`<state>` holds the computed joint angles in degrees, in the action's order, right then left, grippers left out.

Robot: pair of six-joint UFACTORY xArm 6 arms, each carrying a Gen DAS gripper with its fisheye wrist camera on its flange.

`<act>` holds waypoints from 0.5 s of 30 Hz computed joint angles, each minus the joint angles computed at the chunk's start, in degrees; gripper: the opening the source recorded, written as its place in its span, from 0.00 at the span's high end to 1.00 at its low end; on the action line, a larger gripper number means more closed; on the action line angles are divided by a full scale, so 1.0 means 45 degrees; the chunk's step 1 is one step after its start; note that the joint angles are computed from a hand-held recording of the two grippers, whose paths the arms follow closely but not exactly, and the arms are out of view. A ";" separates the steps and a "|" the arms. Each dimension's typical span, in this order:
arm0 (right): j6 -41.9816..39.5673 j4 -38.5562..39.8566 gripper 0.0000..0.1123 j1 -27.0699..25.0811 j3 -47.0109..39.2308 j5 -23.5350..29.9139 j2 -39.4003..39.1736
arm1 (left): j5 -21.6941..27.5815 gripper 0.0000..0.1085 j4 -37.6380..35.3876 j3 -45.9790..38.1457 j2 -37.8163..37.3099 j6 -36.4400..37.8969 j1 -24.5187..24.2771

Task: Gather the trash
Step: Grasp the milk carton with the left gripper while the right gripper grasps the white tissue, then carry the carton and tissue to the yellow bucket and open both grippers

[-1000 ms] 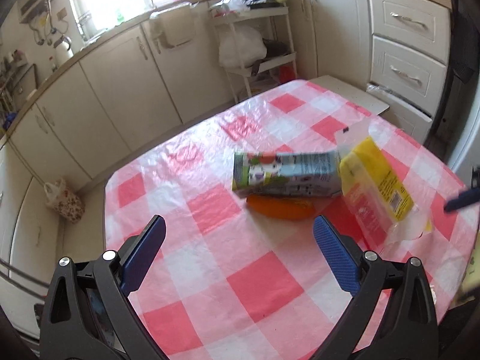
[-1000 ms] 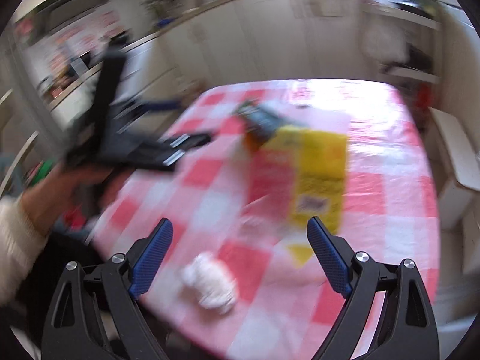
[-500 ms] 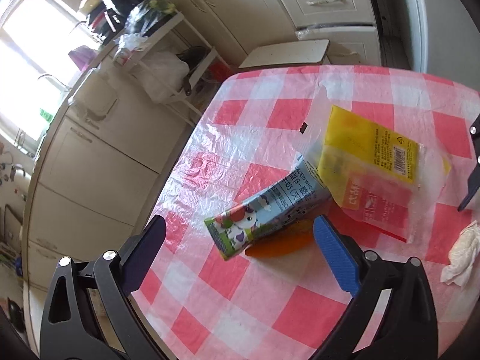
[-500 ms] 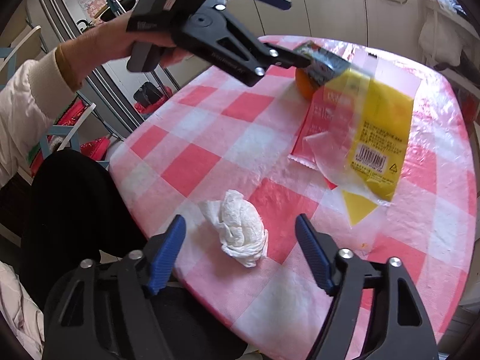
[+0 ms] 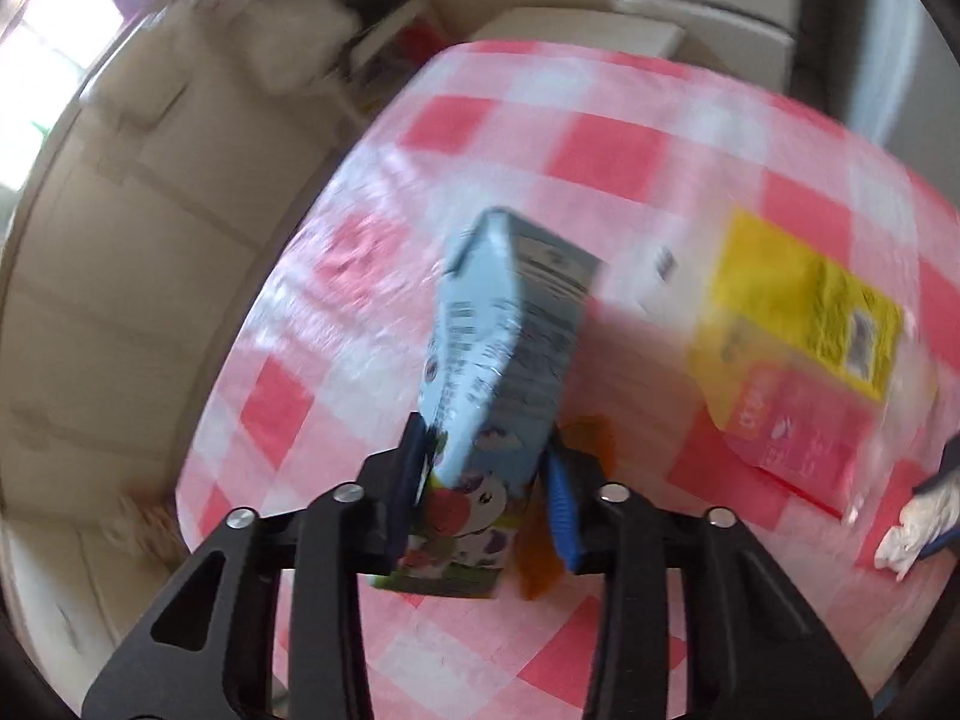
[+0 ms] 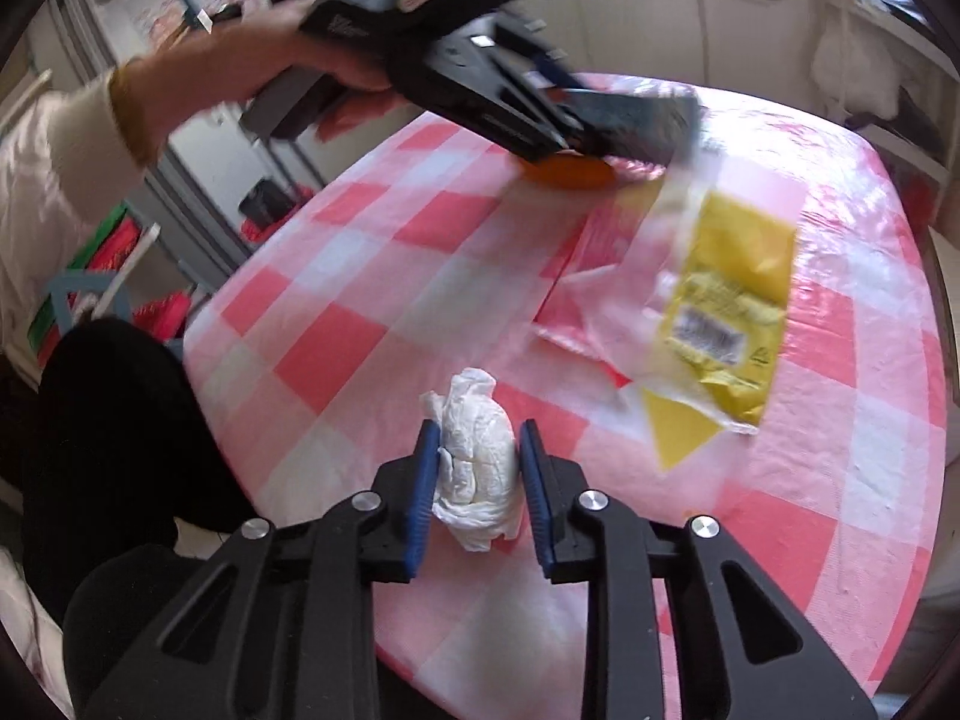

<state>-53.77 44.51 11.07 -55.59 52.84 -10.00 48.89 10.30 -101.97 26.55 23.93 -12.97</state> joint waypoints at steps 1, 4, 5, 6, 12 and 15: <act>0.0033 0.0320 0.77 -0.0127 -0.0031 0.0079 0.0029 | 0.0259 0.73 -0.0688 -0.0240 0.0058 -0.0374 0.0271; 0.0041 0.1291 0.77 -0.0557 -0.0054 0.0485 -0.0022 | 0.0297 0.73 -0.2036 -0.0063 -0.0251 -0.1306 0.0909; 0.0041 0.1671 0.77 -0.0723 -0.0044 0.0663 -0.0082 | 0.0136 0.73 -0.2495 0.0275 -0.0556 -0.1545 0.1112; 0.0046 0.1978 0.77 -0.0868 -0.0043 0.0824 -0.0142 | -0.0019 0.73 -0.2839 0.0584 -0.0824 -0.1675 0.1247; 0.0039 0.3964 0.77 -0.1981 0.0298 0.1951 -0.0855 | -0.0934 0.73 -0.5750 0.2633 -0.2834 -0.1669 0.2084; 0.0084 0.4623 0.77 -0.2606 0.0633 0.2449 -0.1436 | -0.1068 0.73 -0.6917 0.3813 -0.4038 -0.1484 0.2071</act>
<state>-53.40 65.32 -0.66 -52.74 63.86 -16.46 44.09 -20.82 -84.81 8.38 17.25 -3.65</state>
